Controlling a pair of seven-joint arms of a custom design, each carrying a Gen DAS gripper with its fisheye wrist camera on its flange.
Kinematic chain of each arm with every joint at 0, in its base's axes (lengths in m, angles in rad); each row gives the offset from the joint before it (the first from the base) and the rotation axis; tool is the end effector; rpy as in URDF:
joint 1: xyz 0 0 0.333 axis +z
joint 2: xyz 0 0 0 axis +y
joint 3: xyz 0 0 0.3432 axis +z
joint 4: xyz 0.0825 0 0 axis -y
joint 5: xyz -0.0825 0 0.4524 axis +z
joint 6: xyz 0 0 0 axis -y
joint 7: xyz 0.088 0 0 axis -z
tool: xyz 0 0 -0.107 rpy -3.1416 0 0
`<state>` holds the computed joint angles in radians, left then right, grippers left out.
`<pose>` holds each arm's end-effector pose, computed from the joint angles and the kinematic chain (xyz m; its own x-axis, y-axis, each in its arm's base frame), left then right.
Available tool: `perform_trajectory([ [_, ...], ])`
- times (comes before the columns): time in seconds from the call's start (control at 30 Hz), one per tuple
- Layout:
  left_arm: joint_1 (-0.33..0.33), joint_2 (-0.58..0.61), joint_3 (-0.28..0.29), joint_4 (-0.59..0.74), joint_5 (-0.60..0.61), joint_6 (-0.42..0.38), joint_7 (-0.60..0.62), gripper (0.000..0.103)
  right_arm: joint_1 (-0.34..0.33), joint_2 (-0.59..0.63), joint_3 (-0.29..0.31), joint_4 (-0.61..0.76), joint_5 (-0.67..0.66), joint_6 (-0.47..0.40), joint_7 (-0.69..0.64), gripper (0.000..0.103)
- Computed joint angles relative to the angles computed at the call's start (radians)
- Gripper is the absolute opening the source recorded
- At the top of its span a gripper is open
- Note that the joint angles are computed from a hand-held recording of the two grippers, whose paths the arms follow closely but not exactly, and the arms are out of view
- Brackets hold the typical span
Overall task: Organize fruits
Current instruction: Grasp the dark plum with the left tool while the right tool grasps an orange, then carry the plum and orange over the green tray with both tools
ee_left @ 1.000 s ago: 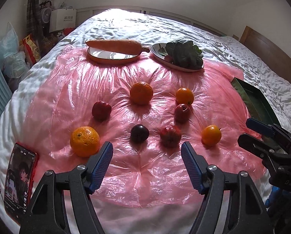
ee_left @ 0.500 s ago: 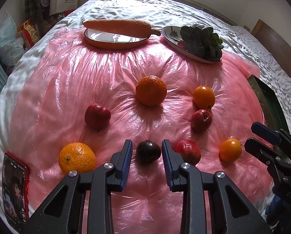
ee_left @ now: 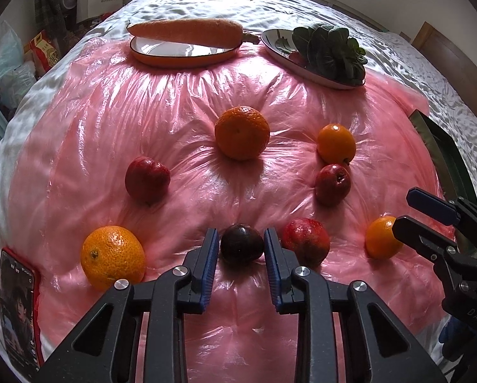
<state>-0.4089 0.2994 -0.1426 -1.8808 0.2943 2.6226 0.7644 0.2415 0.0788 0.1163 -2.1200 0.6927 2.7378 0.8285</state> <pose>0.6157 -0.3787 0.3878 0.0113 -0.9872 0.1591 -0.9009 -0.0791 -0.4268 0.6169 0.2031 0.4158 0.5425 -0.8250 -0.1585 -0.7151 -0.3546 -0.6024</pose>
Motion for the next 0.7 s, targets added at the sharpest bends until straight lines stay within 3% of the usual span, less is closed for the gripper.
perform_trajectory([
  [0.37,0.006,-0.005,-0.004,-0.021,-0.024,0.029,0.019,0.022,0.000,0.024,-0.001,-0.001,-0.092,-0.026,0.076,0.062],
  [0.4,0.006,-0.006,-0.004,-0.022,-0.026,0.032,0.021,0.022,-0.001,0.027,-0.001,0.000,-0.101,-0.031,0.088,0.051],
  [0.47,0.007,-0.008,-0.005,-0.026,-0.032,0.037,0.024,0.022,-0.007,0.032,0.003,0.003,-0.094,-0.047,0.088,0.040],
  [0.7,0.017,-0.018,-0.011,-0.044,-0.066,0.059,0.043,0.021,-0.019,0.034,0.010,0.010,-0.066,-0.071,0.075,0.037],
])
